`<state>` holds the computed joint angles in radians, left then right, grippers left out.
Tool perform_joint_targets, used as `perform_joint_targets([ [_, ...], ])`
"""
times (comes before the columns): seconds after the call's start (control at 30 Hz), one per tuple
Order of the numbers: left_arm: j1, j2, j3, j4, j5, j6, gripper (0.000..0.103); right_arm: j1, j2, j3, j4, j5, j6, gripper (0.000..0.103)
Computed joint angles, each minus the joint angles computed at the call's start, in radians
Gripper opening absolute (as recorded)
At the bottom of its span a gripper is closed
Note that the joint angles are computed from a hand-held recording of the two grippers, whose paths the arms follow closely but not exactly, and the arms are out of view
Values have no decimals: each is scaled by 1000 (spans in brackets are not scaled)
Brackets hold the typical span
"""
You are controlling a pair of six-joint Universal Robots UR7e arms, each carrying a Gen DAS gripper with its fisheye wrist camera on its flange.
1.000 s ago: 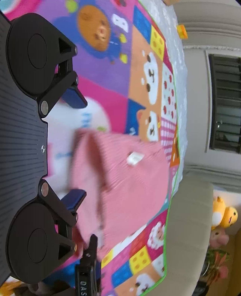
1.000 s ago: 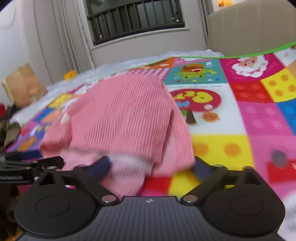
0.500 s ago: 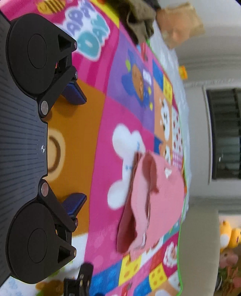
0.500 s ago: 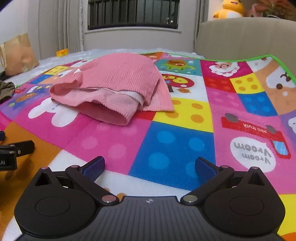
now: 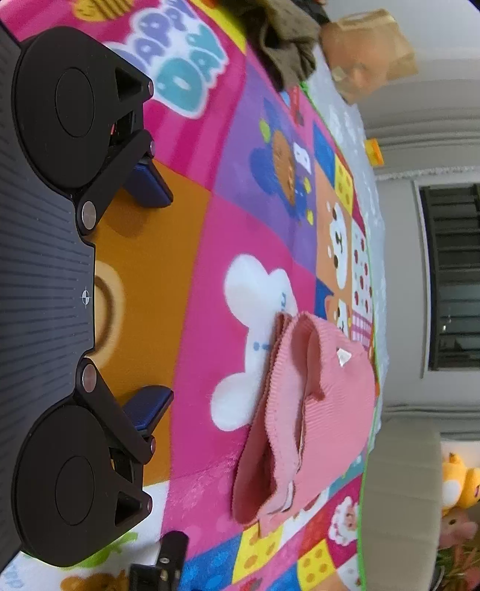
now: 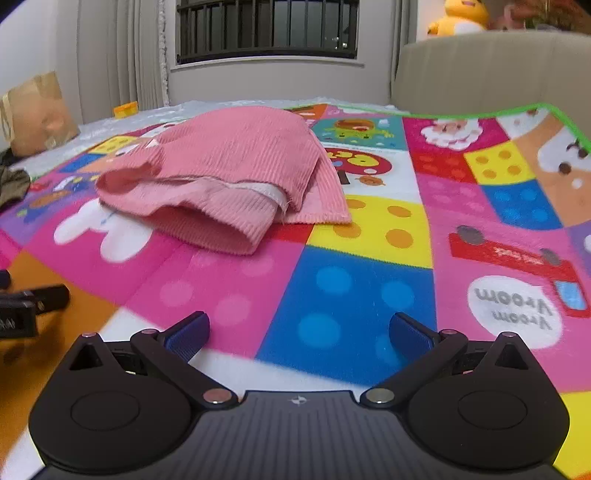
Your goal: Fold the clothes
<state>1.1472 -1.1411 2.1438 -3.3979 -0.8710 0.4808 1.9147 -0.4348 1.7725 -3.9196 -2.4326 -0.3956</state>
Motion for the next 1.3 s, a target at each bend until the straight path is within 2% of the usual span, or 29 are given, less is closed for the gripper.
perform_joint_targets([
  [0.2,3,0,-4,9,-18,4,103,12,22,-24,-16,-36,-50,103],
  [0.37,15,-14,-17,52,-43,-28,103,5,-3,3,6,-9,0,103],
  [1.3,12,-12,-16,50,-38,-29,103,7,3,-8,10,-17,-7,103],
])
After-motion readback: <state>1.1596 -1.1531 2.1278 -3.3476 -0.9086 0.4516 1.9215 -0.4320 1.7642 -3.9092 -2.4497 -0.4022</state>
